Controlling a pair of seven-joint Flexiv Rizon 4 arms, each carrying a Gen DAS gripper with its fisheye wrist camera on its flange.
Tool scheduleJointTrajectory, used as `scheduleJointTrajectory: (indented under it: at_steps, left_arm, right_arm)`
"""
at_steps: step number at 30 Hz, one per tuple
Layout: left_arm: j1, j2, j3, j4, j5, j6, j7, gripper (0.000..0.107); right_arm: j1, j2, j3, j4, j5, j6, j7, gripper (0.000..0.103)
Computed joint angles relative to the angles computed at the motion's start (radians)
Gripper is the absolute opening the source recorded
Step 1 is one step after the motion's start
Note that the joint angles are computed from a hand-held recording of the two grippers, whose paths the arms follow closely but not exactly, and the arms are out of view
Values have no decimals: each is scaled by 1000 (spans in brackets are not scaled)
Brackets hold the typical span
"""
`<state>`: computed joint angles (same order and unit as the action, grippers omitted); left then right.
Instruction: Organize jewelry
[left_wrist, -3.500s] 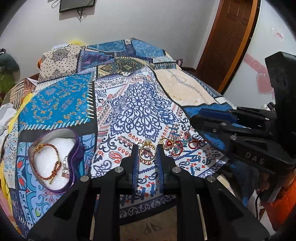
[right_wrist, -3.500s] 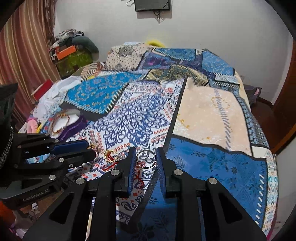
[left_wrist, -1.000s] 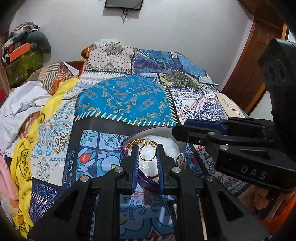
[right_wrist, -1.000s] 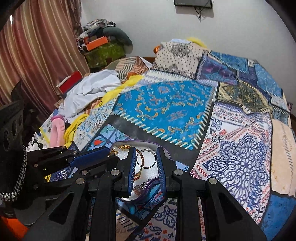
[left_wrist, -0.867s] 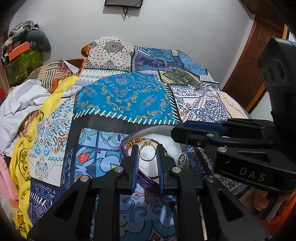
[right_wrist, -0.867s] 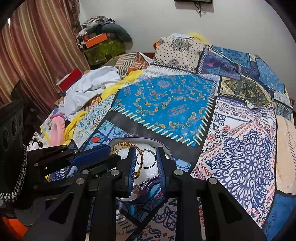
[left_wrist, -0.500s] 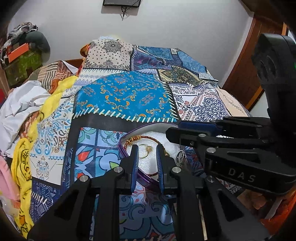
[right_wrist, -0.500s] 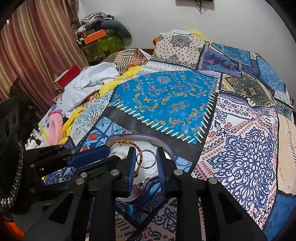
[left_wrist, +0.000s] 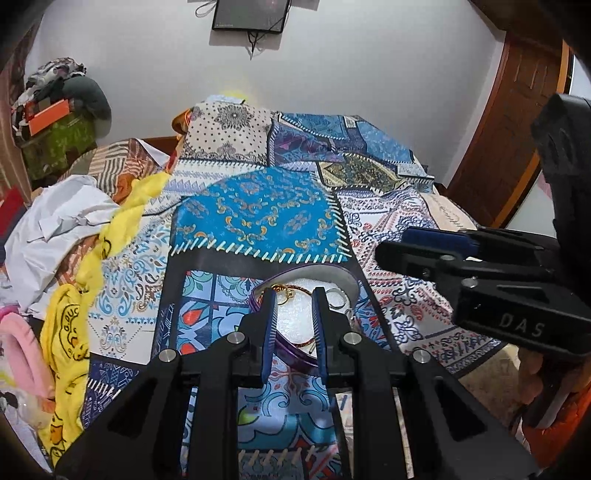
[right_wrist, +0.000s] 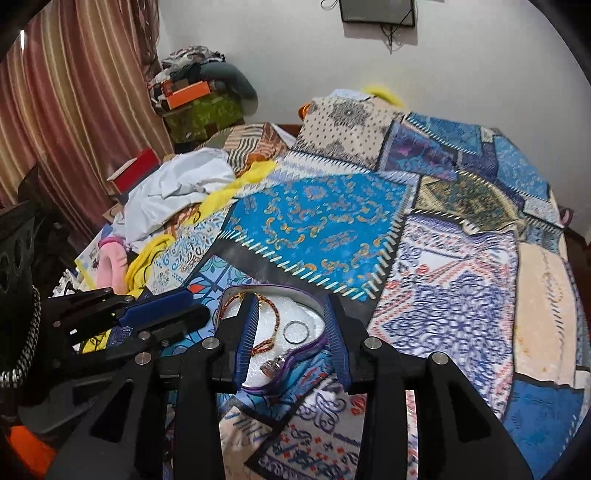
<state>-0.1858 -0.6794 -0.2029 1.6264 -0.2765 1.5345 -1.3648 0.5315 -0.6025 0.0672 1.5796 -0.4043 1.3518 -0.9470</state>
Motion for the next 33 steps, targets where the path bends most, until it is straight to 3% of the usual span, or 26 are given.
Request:
scheduleJointTrajectory:
  at_steps: [7,13,17,20,25,33]
  left_arm:
    - [-24,40,17,23,13,24,-19,19]
    - [-52,60,29,23,28,27,-30,20]
    - [-86,58,49,4,40,17,-41,32]
    - [-106,49,52,-20,48,-6,-42,33]
    - [-141,19,63,-75,60,-54,-47,38]
    - [-173,-38,59,-157,75,-150,-32,38]
  right_arm:
    - [62,89,-128,124,-94,74,130,34]
    - [119,171,-268,247,-260,132,308,34]
    - [134,219,-338,319,-378,162,428,34]
    - [129,253,-372,367,-466,172,511,34]
    - [77,294,-363,425,-565,176,600,34]
    - [-54,303,-255,463,-592,163,628,34]
